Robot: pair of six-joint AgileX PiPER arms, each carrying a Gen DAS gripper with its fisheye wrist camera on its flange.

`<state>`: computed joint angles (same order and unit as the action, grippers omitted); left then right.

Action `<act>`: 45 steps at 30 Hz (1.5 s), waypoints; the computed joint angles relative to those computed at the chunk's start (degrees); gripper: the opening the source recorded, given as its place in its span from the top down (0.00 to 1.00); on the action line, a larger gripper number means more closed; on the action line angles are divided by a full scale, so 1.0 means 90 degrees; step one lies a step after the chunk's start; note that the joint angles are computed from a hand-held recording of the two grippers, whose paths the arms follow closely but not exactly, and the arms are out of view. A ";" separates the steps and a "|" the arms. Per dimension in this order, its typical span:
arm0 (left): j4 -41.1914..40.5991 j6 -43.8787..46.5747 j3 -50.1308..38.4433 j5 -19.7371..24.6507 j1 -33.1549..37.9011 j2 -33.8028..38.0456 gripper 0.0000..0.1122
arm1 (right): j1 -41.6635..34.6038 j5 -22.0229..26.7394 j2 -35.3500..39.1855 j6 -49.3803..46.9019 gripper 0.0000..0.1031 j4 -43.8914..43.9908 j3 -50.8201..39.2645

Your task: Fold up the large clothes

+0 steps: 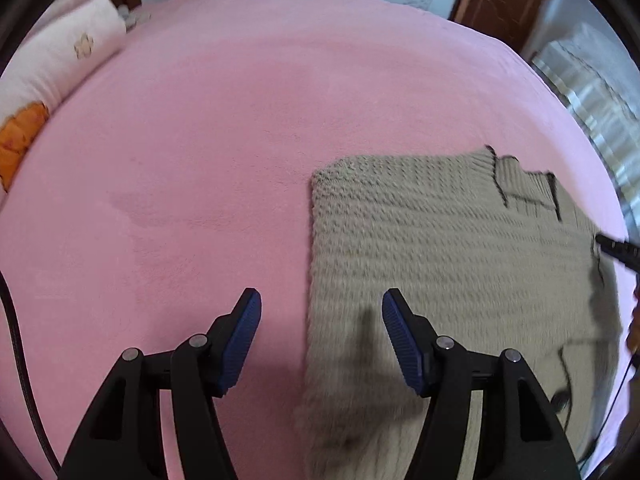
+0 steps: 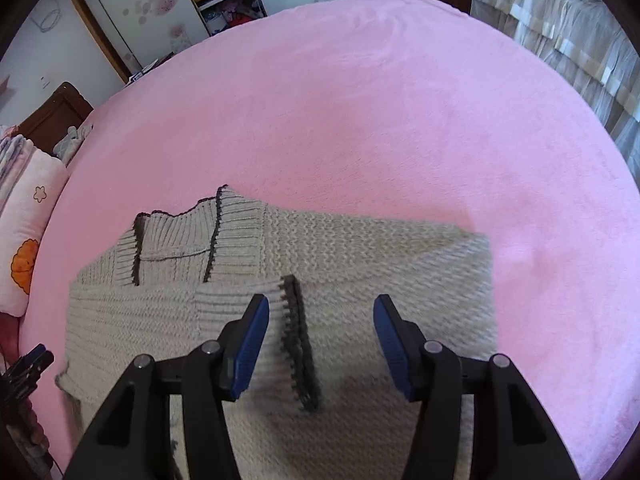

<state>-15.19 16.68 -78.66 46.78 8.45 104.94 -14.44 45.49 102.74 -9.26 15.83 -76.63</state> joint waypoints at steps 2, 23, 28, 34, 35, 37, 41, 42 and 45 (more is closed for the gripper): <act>0.0023 -0.0248 -0.0437 0.0090 -0.0045 0.0426 0.45 | 0.0099 -0.0018 0.0281 0.0084 0.47 -0.0041 -0.0171; 0.2164 -0.2863 -0.0139 -0.1686 -0.0879 0.0846 0.90 | 0.1414 -0.2126 0.0110 0.2677 0.96 -0.3341 0.0975; 0.3426 -0.3818 0.0466 -0.2101 -0.1229 0.0534 0.82 | 0.1656 -0.1842 -0.0008 0.3213 0.93 -0.3961 0.0969; 0.2516 -0.3209 0.0658 -0.1626 -0.1139 -0.0401 0.31 | 0.1624 -0.1587 -0.1375 0.2719 0.52 -0.3330 0.1462; 0.2389 -0.3091 0.0771 -0.1551 -0.1119 -0.0672 0.30 | 0.1639 -0.1475 -0.1664 0.2608 0.52 -0.3209 0.1541; 0.2061 -0.2737 0.0936 -0.1292 -0.1008 -0.1156 0.30 | 0.1693 -0.1110 -0.2153 0.2407 0.52 -0.2924 0.1591; 0.1691 -0.2226 0.1405 -0.0645 -0.0763 -0.2418 0.30 | 0.1742 -0.0334 -0.3233 0.1965 0.52 -0.2311 0.1676; 0.1630 -0.2122 0.1534 -0.0578 -0.0704 -0.2669 0.31 | 0.1880 -0.0155 -0.3533 0.2078 0.52 -0.2367 0.1759; 0.1616 -0.2095 0.1794 -0.0001 -0.0642 -0.3553 0.31 | 0.2474 0.0495 -0.4368 0.2516 0.52 -0.2669 0.1820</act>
